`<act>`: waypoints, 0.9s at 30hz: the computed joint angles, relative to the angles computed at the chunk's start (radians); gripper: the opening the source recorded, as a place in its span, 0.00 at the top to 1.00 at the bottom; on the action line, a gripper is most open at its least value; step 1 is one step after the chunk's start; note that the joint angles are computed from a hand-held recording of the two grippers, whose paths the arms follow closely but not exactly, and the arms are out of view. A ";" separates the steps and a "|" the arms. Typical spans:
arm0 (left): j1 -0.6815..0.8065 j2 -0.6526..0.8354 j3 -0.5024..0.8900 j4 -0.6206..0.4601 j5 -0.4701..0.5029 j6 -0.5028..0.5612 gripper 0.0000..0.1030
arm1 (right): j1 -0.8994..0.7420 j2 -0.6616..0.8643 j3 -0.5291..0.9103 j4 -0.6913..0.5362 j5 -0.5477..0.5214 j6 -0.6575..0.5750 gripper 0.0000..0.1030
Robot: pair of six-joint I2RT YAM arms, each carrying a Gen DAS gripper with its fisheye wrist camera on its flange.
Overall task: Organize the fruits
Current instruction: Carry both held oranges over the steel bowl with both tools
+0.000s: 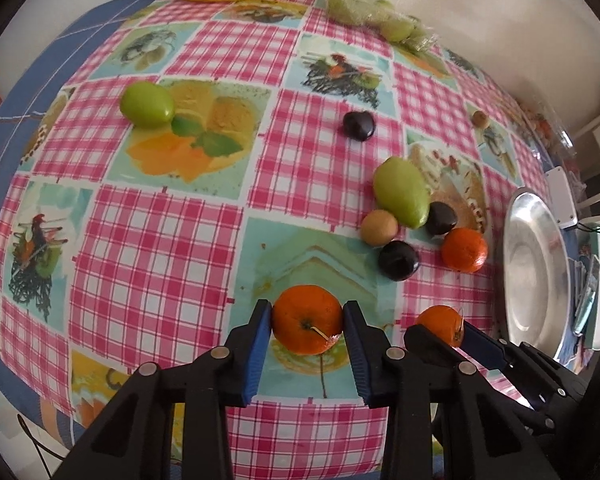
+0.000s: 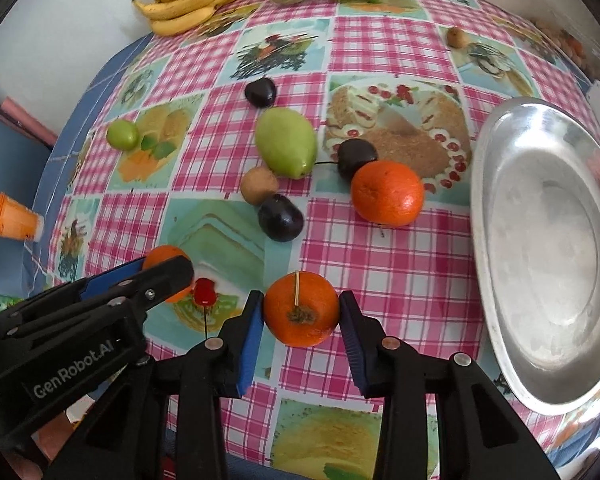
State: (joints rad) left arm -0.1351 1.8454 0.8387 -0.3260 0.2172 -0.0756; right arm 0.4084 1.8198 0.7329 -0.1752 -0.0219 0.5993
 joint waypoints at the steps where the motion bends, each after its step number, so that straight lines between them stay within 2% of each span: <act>1: 0.012 -0.010 -0.001 -0.009 0.009 0.011 0.62 | -0.003 -0.007 0.001 -0.008 0.008 0.000 0.62; 8: 0.034 -0.043 0.060 -0.025 -0.027 -0.016 0.62 | -0.059 -0.061 0.013 -0.064 0.019 0.015 0.62; 14: 0.023 0.006 0.154 -0.050 -0.058 -0.043 0.62 | -0.094 -0.091 0.052 -0.107 0.057 0.003 0.62; 27: -0.149 0.129 0.324 -0.078 -0.121 -0.135 0.62 | -0.288 -0.125 0.080 -0.165 0.074 -0.034 0.62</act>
State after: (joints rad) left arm -0.2842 1.9747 1.1631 -0.4039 0.0967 -0.2108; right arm 0.1204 1.6947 0.8129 -0.3400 0.0523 0.5658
